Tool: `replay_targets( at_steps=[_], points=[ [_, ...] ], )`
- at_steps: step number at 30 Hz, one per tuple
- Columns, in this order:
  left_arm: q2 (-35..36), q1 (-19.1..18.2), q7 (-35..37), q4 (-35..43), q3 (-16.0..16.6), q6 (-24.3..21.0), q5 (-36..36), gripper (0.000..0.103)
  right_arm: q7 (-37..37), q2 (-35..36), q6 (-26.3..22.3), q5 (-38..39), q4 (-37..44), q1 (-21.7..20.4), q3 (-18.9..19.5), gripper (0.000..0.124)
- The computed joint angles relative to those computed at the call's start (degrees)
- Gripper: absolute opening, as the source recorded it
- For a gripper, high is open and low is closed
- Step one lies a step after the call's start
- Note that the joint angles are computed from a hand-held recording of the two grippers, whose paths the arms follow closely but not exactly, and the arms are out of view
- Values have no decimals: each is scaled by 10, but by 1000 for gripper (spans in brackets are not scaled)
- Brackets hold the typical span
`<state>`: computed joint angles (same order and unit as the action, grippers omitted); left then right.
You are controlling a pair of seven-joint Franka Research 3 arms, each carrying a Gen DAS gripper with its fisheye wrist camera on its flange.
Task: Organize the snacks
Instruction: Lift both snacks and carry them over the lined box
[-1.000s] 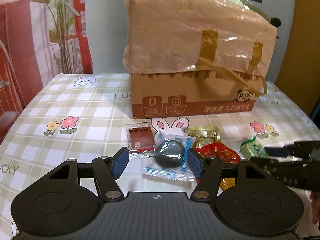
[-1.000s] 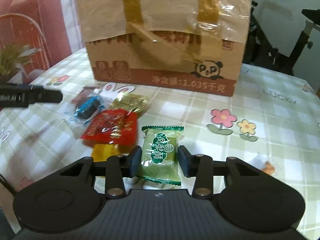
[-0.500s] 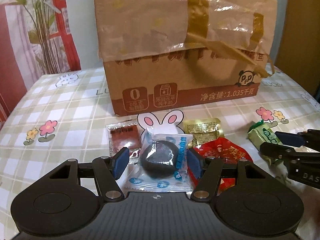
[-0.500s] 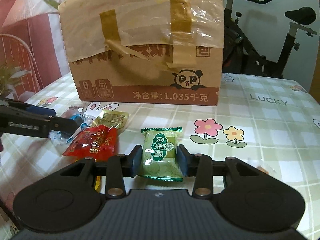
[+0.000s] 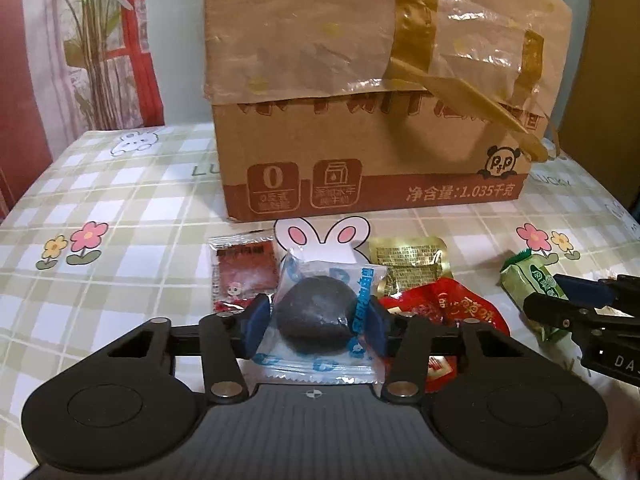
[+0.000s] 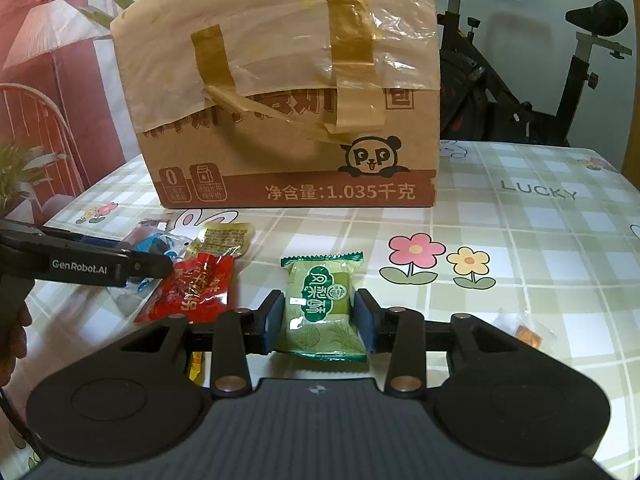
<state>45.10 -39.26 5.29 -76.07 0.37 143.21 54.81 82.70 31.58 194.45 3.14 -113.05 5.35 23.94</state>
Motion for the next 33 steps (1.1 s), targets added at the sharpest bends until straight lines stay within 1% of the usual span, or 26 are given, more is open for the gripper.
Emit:
replay_targets(
  at_steps=[3, 6, 12, 16, 18, 20, 23, 27, 33],
  points=[
    [-9, -9, -11, -9, 3, -16, 5, 49, 1, 1, 0, -1, 1, -2, 2, 42],
    [-27, -13, -48, -36, 4, -18, 17, 49, 2, 0, 1, -1, -1, -2, 2, 42],
    [-64, -10, -94, -81, -8, -26, 44, 49, 3, -2, 0, 5, 0, 13, -12, 42],
    [-81, -8, -110, -93, -17, -37, 61, 49, -1, -6, -3, 13, 2, 28, -26, 41],
    [-87, -8, -118, -96, -20, -43, 73, 49, -1, -9, -11, 18, 4, 29, -27, 40],
    [-94, -9, -127, -98, -22, -48, 85, 49, 2, -11, -10, 21, 1, 14, -12, 40],
    [-101, -10, -137, -97, -26, -55, 103, 49, 3, -18, 2, 18, -3, 10, -7, 40],
    [-110, -13, -150, -92, -29, -63, 131, 49, 13, -31, 19, -3, -10, -10, 10, 40],
    [-124, -16, -159, -79, -32, -79, 170, 49, 51, -48, 49, -49, -10, -29, 22, 39]
  ],
)
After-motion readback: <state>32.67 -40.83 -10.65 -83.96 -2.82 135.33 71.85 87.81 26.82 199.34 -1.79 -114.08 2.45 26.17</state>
